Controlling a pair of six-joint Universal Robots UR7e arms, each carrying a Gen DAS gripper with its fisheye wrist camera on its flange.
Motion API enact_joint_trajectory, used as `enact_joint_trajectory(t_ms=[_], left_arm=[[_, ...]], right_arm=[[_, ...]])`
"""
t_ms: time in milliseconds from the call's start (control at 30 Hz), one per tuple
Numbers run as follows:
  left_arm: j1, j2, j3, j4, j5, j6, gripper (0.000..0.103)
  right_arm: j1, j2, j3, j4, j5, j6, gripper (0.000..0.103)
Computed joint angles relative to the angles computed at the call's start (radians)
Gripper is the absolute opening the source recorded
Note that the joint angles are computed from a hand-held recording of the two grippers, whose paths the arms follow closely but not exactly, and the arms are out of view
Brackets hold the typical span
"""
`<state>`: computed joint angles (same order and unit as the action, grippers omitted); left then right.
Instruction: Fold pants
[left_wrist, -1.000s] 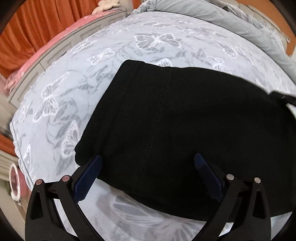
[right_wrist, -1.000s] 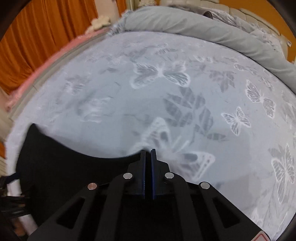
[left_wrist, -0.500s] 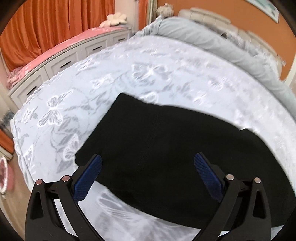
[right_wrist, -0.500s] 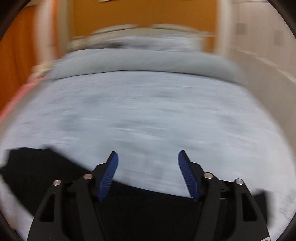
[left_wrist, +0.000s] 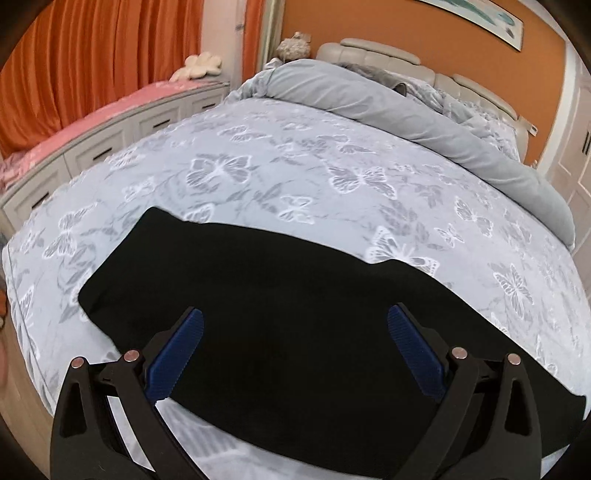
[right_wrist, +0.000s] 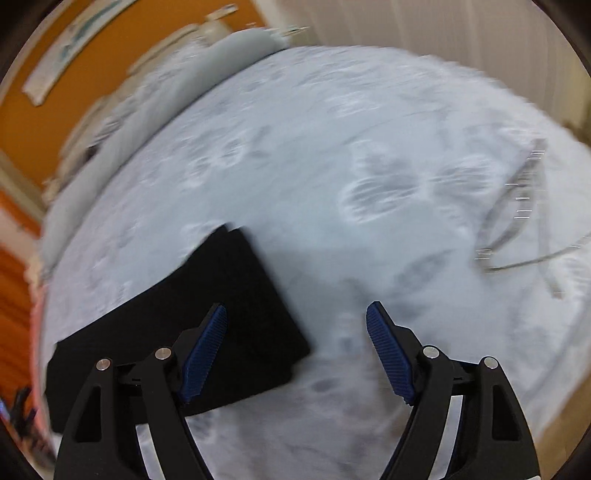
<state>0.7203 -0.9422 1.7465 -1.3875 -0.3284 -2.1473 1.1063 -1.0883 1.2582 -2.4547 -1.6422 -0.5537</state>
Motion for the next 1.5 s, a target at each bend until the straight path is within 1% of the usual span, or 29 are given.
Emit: enact_joint_trajectory(t_ms=[33,100,133,167,200,233,267,333,433,500,567,633,667,700,767,900,967,1033,1067,1100,1133,1167,1200,1233,1300,1367,1433,1467,1500], left_arm=[[0.003,0.009,-0.010,0.009,0.003,-0.002,0.098],[0.009,0.019,-0.014,-0.022,0.005,0.028,0.098],[0.012,0.018,-0.005,-0.063,0.002,0.061,0.098],[0.016,0.015,0.007,-0.115,0.000,0.101,0.098],[0.021,0.010,0.020,-0.165,-0.011,0.141,0.098],[0.024,0.004,0.031,-0.203,-0.019,0.168,0.098],[0.029,-0.009,0.049,-0.241,-0.027,0.186,0.098],[0.034,-0.034,0.075,-0.274,-0.036,0.182,0.098],[0.033,-0.090,0.150,-0.398,-0.045,0.194,0.098],[0.029,-0.132,0.194,-0.426,-0.047,0.157,0.098],[0.021,-0.165,0.223,-0.415,-0.044,0.113,0.098],[0.012,-0.190,0.241,-0.383,-0.040,0.071,0.098],[0.007,-0.203,0.246,-0.350,-0.039,0.043,0.098],[-0.001,-0.222,0.254,-0.303,-0.038,-0.001,0.098],[-0.011,-0.244,0.268,-0.267,-0.037,-0.037,0.098],[-0.036,-0.294,0.300,-0.185,-0.031,-0.099,0.098],[-0.045,-0.306,0.304,-0.144,-0.033,-0.094,0.098],[-0.049,-0.306,0.304,-0.123,-0.034,-0.062,0.098],[-0.047,-0.305,0.304,-0.122,-0.037,-0.037,0.098],[-0.043,-0.303,0.310,-0.153,-0.040,0.028,0.098],[-0.040,-0.305,0.318,-0.187,-0.045,0.082,0.098],[-0.035,-0.306,0.326,-0.230,-0.052,0.144,0.098],[-0.028,-0.309,0.342,-0.309,-0.063,0.240,0.098],[-0.023,-0.311,0.349,-0.349,-0.072,0.294,0.098],[-0.016,-0.312,0.353,-0.373,-0.080,0.341,0.098],[-0.016,-0.307,0.340,-0.317,-0.081,0.308,0.098],[-0.017,-0.302,0.327,-0.264,-0.084,0.273,0.098],[-0.019,-0.299,0.322,-0.249,-0.087,0.260,0.098],[-0.021,-0.297,0.319,-0.247,-0.088,0.260,0.098]], right_arm=[[0.002,0.002,0.004,0.019,0.005,-0.034,0.076],[0.029,0.017,0.042,-0.031,-0.060,-0.074,0.078],[0.037,0.023,0.059,-0.080,-0.089,-0.108,0.077],[0.049,0.023,0.085,-0.125,-0.107,-0.131,0.059],[0.058,0.024,0.088,-0.128,-0.106,-0.152,0.017],[0.057,0.024,0.074,-0.089,-0.086,-0.133,0.015],[0.060,0.011,0.078,-0.073,-0.039,-0.099,0.014],[0.088,-0.017,0.123,-0.109,0.009,-0.125,0.014],[0.154,-0.082,0.234,-0.113,0.136,-0.163,0.014],[0.206,-0.092,0.284,-0.087,0.181,-0.186,0.015],[0.262,-0.087,0.332,-0.061,0.195,-0.214,0.015],[0.320,-0.056,0.370,-0.053,0.174,-0.248,0.015],[0.360,-0.024,0.396,-0.056,0.146,-0.269,0.015],[0.379,-0.007,0.411,-0.064,0.128,-0.277,0.015],[0.430,0.060,0.437,-0.086,0.058,-0.293,0.015],[0.494,0.173,0.471,-0.155,-0.044,-0.314,0.016],[0.517,0.218,0.493,-0.222,-0.097,-0.331,0.017],[0.521,0.247,0.512,-0.257,-0.135,-0.337,0.024],[0.519,0.265,0.520,-0.288,-0.151,-0.361,0.029],[0.512,0.264,0.538,-0.326,-0.133,-0.395,0.041],[0.508,0.254,0.552,-0.325,-0.118,-0.416,0.049],[0.513,0.243,0.553,-0.291,-0.116,-0.423,0.056],[0.519,0.225,0.561,-0.286,-0.119,-0.419,0.056],[0.521,0.209,0.572,-0.294,-0.111,-0.415,0.056],[0.510,0.151,0.594,-0.307,-0.043,-0.418,0.056],[0.492,0.106,0.584,-0.282,-0.010,-0.397,0.056],[0.482,0.098,0.585,-0.334,-0.049,-0.401,0.056],[0.479,0.099,0.584,-0.336,-0.064,-0.400,0.056],[0.474,0.104,0.576,-0.315,-0.072,-0.394,0.049]])
